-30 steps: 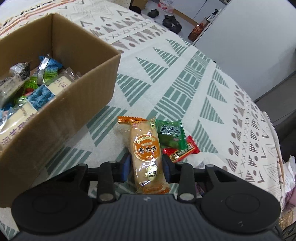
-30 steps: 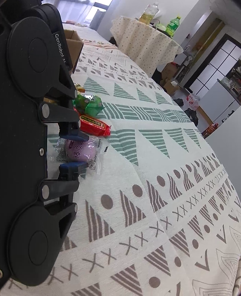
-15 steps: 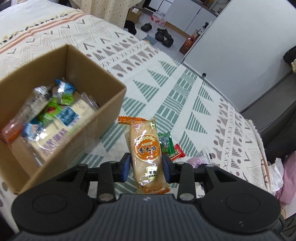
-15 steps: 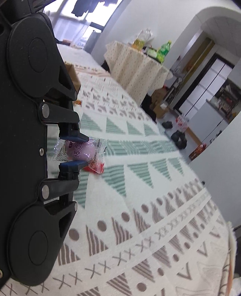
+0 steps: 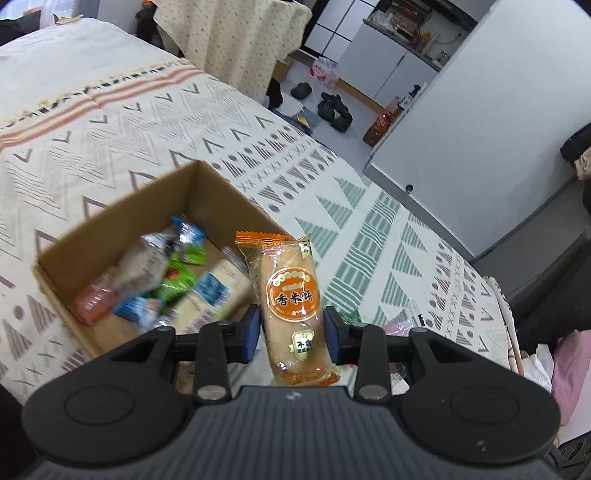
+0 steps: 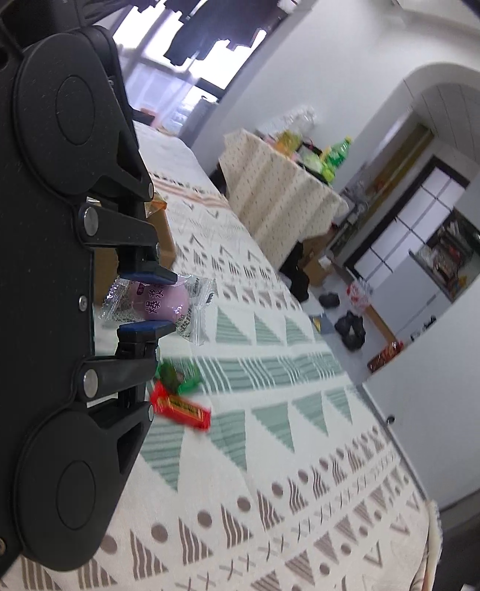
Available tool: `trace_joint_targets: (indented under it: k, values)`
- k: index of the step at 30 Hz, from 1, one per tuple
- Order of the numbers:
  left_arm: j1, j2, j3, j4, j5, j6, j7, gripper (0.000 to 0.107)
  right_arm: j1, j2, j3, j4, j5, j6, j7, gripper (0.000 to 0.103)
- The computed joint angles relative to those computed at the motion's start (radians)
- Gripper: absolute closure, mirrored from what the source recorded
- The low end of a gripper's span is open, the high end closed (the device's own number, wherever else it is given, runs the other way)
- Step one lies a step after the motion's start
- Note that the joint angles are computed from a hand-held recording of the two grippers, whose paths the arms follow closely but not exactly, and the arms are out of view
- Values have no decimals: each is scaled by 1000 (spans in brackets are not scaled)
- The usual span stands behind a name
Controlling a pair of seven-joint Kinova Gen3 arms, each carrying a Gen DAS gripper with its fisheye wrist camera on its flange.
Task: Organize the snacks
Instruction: 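Carry both held snacks over the cardboard box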
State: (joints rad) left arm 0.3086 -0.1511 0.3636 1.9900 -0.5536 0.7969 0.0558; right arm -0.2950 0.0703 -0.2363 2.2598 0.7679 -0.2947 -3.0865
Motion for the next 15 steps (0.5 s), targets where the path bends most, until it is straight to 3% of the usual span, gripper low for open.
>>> trace_joint_targets:
  k: [15]
  values:
    - [-124,-177,-47,77,176,18,-201,72,-127,-16,-48,-45,-206,80,202,83]
